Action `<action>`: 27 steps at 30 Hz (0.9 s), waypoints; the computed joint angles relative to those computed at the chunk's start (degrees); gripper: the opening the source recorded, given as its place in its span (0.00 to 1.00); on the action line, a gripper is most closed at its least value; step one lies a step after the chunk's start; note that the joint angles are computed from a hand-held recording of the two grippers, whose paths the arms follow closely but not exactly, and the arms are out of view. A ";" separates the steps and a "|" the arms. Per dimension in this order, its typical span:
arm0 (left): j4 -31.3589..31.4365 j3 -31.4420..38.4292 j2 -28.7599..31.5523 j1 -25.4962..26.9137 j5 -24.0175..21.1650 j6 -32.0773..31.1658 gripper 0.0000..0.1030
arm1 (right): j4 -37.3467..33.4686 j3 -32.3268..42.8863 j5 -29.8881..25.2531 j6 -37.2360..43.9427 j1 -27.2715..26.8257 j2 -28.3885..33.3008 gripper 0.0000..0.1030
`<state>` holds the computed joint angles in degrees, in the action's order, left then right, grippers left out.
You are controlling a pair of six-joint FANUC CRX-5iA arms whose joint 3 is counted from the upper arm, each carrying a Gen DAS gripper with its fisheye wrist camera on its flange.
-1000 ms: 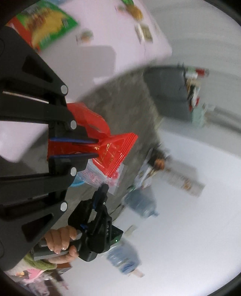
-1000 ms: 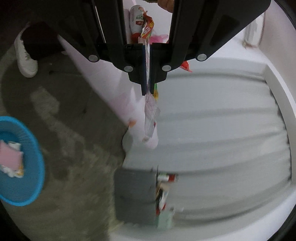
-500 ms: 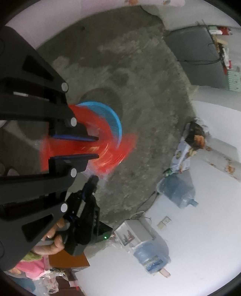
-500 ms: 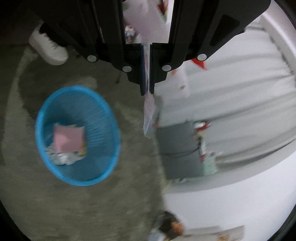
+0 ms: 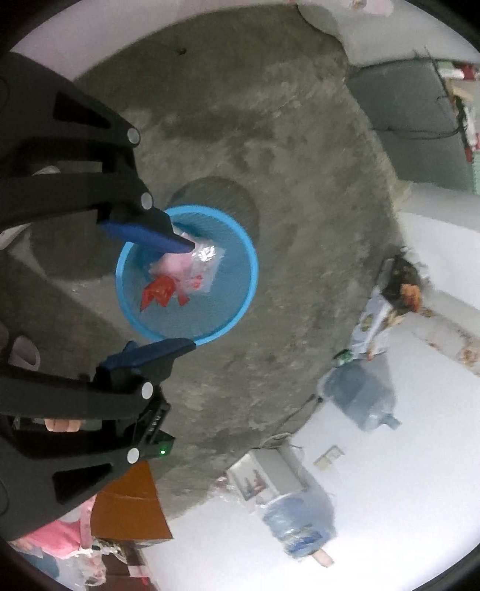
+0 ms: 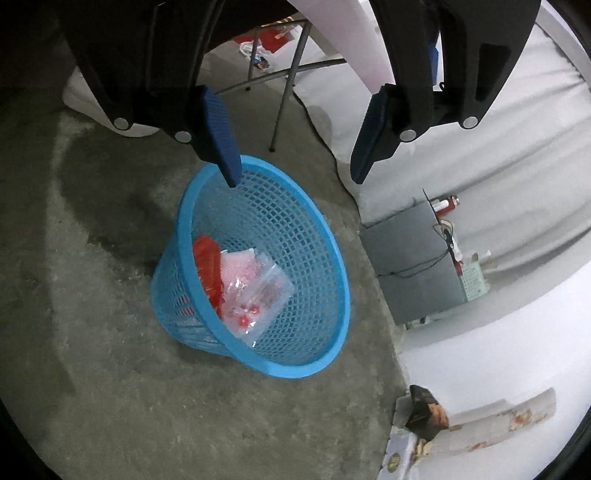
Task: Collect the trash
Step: 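Open both grippers above the wastebasket to drop packet and bag, then move both tools back to the table toward the chip bags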
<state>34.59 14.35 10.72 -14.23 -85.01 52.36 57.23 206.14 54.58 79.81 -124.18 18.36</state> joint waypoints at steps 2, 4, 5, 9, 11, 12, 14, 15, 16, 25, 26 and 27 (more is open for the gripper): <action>1.34 0.10 -1.34 1.74 -0.56 -0.23 0.51 | -0.68 -1.81 1.47 4.12 0.48 0.39 0.64; 3.07 0.23 -2.59 3.60 -1.66 -0.61 0.56 | -0.86 -3.84 2.68 8.73 0.91 0.74 0.70; 3.64 0.56 -3.16 4.67 -2.44 -0.61 0.59 | -0.88 -5.10 2.95 11.05 0.86 0.59 0.75; 5.61 2.38 -4.94 10.74 -8.70 -0.56 0.61 | -5.39 -11.85 1.83 27.82 -2.34 -0.98 0.83; 6.64 2.66 -6.06 14.25 -11.17 -1.53 0.62 | -8.42 -15.09 0.48 36.19 -4.15 -2.27 0.84; 7.43 2.38 -6.88 16.26 -11.84 -2.55 0.63 | -10.35 -17.31 -0.09 41.23 -5.11 -3.38 0.85; 9.43 1.92 -8.61 21.68 -13.12 -4.84 0.64 | -13.04 -21.66 0.65 48.91 -5.83 -5.98 0.86; 10.19 1.87 -9.01 23.67 -13.63 -5.65 0.64 | -14.73 -24.71 1.53 53.85 -6.00 -8.03 0.87; 11.31 1.83 -9.60 26.71 -14.19 -6.76 0.64 | -16.12 -27.11 1.91 57.62 -6.15 -9.81 0.87; 18.68 4.53 -9.12 47.50 -17.63 -13.07 0.64 | -28.53 -39.06 -5.17 80.22 -8.85 -20.25 0.87; 19.36 4.38 -9.29 49.59 -16.49 -14.06 0.64 | -28.49 -40.43 -4.85 81.33 -8.81 -20.91 0.87; 20.08 4.10 -9.47 51.41 -15.18 -15.18 0.64 | -28.39 -41.98 -4.66 82.62 -8.74 -21.54 0.87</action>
